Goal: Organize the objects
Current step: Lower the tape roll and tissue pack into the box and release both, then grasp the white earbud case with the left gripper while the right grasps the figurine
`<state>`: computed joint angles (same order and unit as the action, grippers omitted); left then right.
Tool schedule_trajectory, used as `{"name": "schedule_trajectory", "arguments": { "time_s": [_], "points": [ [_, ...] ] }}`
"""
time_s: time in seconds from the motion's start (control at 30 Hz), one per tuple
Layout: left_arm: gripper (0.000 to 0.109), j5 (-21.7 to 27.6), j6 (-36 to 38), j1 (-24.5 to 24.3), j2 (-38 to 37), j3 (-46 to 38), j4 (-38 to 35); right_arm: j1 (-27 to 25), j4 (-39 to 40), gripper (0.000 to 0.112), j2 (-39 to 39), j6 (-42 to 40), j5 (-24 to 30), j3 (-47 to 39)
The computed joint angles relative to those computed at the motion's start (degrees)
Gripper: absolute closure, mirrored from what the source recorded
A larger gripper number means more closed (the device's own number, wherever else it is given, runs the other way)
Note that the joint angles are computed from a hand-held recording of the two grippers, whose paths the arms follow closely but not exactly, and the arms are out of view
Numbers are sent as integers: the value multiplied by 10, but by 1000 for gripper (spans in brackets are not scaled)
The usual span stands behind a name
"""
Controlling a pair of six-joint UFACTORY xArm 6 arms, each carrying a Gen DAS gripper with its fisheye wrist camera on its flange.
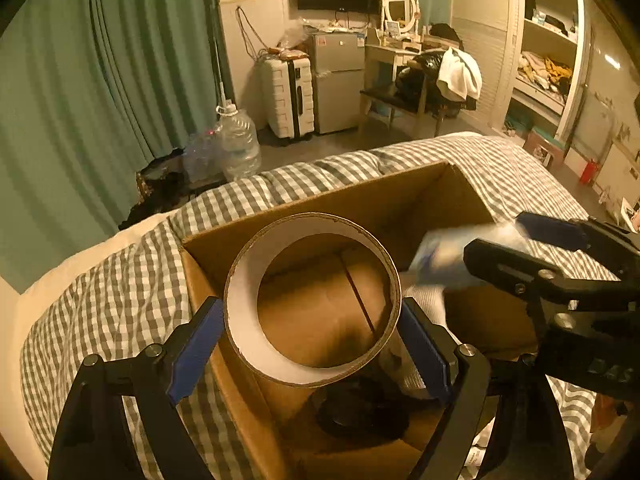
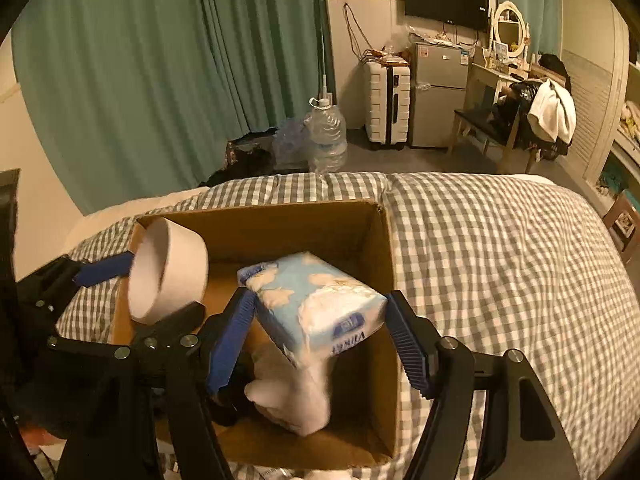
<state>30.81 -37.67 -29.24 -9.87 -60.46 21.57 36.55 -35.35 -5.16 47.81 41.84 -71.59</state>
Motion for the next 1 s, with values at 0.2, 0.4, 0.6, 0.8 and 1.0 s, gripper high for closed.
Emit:
{"name": "schedule_trajectory", "arguments": {
  "time_s": [0.2, 0.4, 0.6, 0.8, 1.0],
  "points": [
    [15, 41, 11, -7, -21, -6, -20, 0, -31, 22, -46, 30, -34, 30],
    [13, 110, -37, -33, -99, -1, 42, 38, -78, 20, -111, 54, 47, 30],
    [10, 159, -84, -57, -195, 23, 64, 94, -87, 20, -172, 62, 142, 19],
    [9, 205, -147, -89, -269, 56, 97, 182, -135, 20, -194, 74, 239, -7],
    [9, 252, -190, -120, -318, 88, 117, 240, -153, 20, -206, 84, 275, 2]
  ]
}}
